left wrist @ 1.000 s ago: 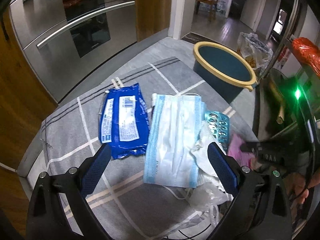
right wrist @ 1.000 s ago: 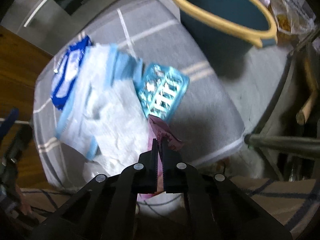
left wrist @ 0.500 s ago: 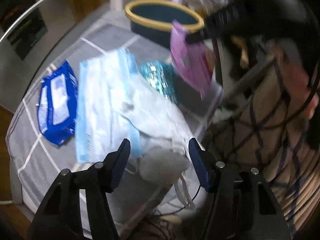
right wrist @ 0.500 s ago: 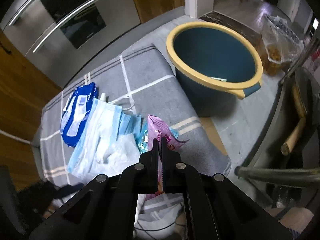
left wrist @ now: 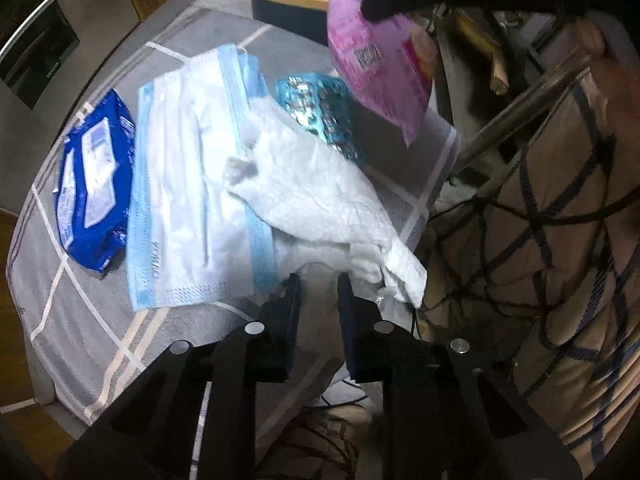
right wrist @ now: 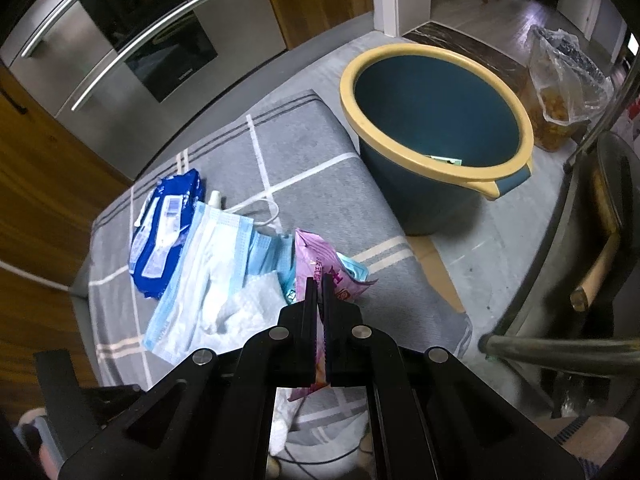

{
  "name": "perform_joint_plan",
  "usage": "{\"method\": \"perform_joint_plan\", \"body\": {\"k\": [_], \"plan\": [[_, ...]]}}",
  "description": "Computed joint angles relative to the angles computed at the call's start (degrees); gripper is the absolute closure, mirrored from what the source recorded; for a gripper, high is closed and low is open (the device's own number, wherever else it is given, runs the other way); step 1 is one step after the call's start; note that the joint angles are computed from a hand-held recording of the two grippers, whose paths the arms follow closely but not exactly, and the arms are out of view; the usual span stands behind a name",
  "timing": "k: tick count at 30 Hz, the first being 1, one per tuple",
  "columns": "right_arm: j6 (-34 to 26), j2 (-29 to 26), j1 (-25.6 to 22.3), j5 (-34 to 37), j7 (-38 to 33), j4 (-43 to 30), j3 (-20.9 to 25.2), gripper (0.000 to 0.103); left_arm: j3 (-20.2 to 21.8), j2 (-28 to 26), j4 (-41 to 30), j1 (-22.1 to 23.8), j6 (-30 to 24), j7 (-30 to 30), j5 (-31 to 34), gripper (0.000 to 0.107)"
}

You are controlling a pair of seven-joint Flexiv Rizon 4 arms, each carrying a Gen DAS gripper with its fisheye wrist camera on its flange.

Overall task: Collect trash
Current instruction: 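Lift the pink wrapper with the right gripper while the left grasps the clear plastic bag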

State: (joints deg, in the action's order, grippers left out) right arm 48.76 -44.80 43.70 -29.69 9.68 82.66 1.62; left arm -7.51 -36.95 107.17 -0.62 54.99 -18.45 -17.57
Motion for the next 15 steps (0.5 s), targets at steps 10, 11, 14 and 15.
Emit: {"method": "perform_joint_plan", "body": {"k": [10, 11, 14, 15], "plan": [[4.75, 2.29, 0.43, -3.52, 3.4, 3.0, -2.4, 0.1, -7.17, 3.94, 2.52, 5.67, 3.57, 8.36, -14.96, 0.093], [5.29, 2.81, 0.4, -4.33, 3.83, 3.51, -2.88, 0.1, -7.49, 4.06, 2.19, 5.98, 3.97, 8.7, -16.81, 0.093], [6.24, 3.54, -0.25, -5.86, 4.1, 4.14, -3.32, 0.1, -7.41, 3.93, 0.97, 6.1, 4.04, 8.76, -20.34, 0.093], [6.33, 3.86, -0.42, -6.42, 4.32, 4.35, -3.65, 0.1, -7.61, 3.91, 0.81, 6.24, 4.25, 9.15, -21.59, 0.093]]}}
